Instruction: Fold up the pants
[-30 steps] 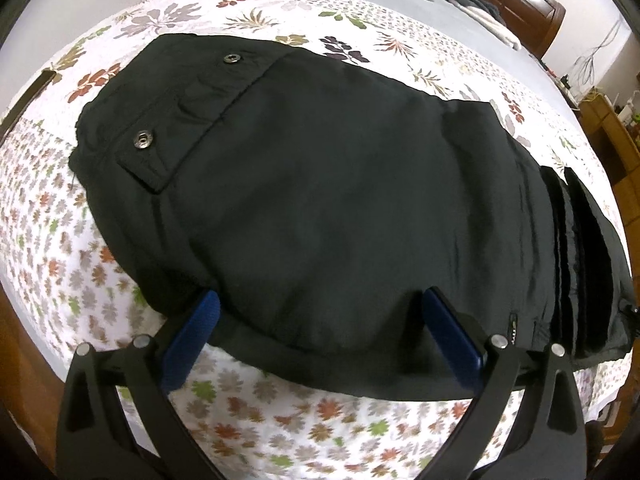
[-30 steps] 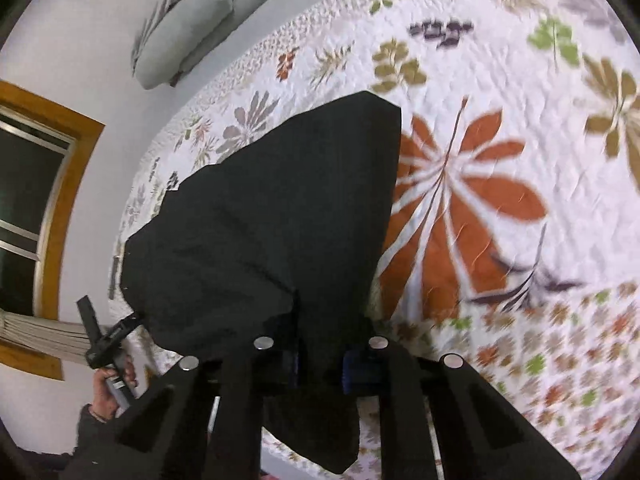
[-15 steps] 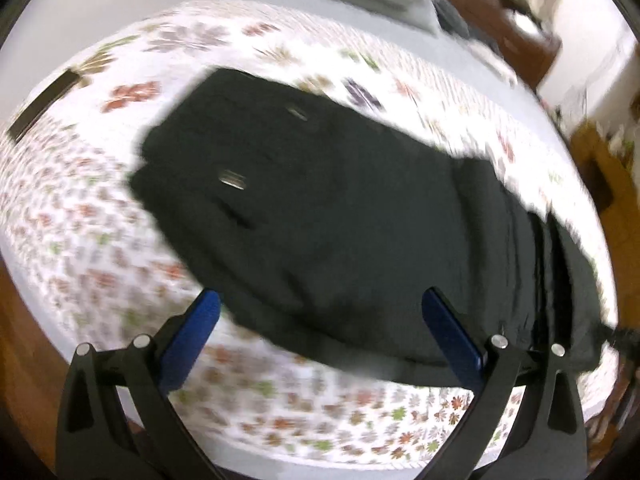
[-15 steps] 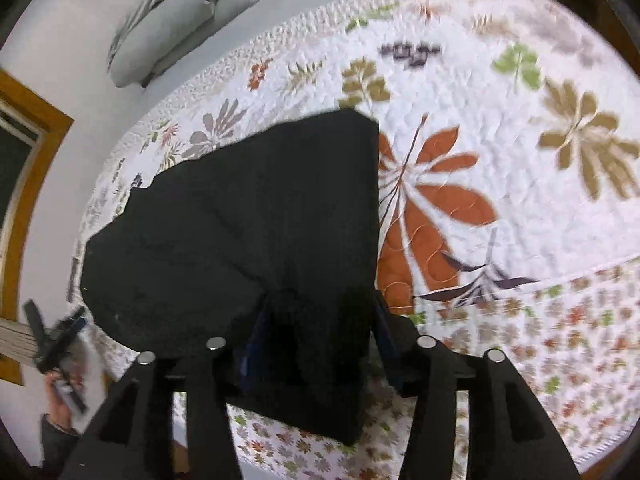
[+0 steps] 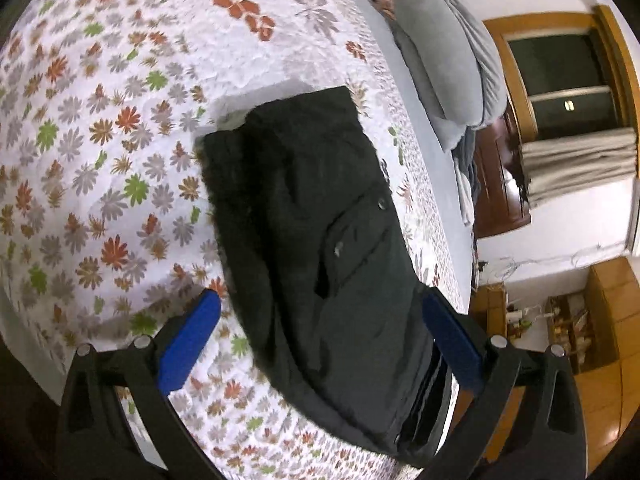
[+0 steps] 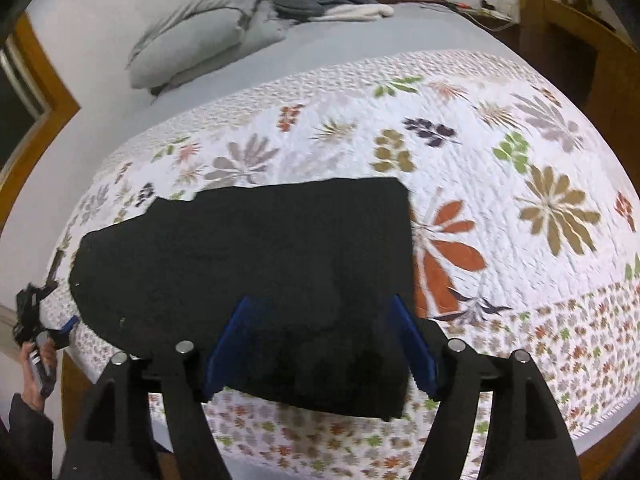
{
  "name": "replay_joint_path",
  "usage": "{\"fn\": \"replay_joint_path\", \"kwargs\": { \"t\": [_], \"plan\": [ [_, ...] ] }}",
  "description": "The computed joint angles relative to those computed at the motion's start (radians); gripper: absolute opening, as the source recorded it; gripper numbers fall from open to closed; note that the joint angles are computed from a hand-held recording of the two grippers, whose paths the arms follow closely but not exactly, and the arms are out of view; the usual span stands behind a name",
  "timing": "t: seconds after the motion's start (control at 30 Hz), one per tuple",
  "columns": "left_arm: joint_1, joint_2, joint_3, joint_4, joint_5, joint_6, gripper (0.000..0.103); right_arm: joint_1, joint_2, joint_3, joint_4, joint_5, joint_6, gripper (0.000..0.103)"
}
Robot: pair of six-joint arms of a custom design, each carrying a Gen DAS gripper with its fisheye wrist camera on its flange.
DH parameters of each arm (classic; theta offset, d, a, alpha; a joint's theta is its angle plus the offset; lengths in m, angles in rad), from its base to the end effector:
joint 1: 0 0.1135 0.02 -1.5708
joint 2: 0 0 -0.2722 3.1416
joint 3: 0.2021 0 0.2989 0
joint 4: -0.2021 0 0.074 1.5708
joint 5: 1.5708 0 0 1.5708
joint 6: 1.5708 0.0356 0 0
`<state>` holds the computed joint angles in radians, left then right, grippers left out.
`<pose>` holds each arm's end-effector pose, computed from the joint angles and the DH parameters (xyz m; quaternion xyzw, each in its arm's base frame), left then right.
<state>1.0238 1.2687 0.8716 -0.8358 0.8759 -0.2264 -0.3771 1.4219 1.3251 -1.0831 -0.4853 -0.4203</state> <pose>0.1608 0.2115 0.2241 -0.4646 0.7656 -0.3261 0.3026 0.3009 -0.1013 0.3166 -0.0672 0.9510 0.1440 0.2652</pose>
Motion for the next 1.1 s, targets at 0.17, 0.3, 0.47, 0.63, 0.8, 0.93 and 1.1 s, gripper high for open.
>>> {"fn": "replay_joint_path", "kwargs": {
  "t": [0.17, 0.3, 0.47, 0.63, 0.8, 0.93, 1.1],
  "plan": [
    [-0.022, 0.006, -0.023, 0.068, -0.025, -0.086, 0.099, 0.070, -0.021, -0.034, 0.007, 0.034, 0.001, 0.073],
    [-0.044, 0.026, 0.002, 0.061, -0.052, -0.054, 0.080, 0.097, -0.032, -0.068, 0.016, 0.034, 0.010, 0.073],
    [-0.085, 0.081, 0.029, 0.066, -0.074, -0.079, 0.067, 0.131, -0.023, -0.096, 0.037, 0.052, 0.022, 0.073],
    [-0.119, 0.146, 0.077, 0.074, -0.119, -0.098, 0.067, 0.150, -0.006, -0.116, 0.055, 0.065, 0.031, 0.073],
    [-0.110, 0.173, 0.095, 0.075, -0.092, -0.133, 0.032, 0.166, 0.009, -0.146, 0.078, 0.092, 0.036, 0.073],
    [-0.121, 0.164, 0.103, 0.077, -0.085, -0.111, 0.023, 0.174, 0.005, -0.170, 0.103, 0.104, 0.036, 0.075],
    [-0.125, 0.082, 0.053, 0.135, -0.074, -0.163, 0.017, 0.186, 0.002, -0.182, 0.113, 0.116, 0.031, 0.080]
  ]
}}
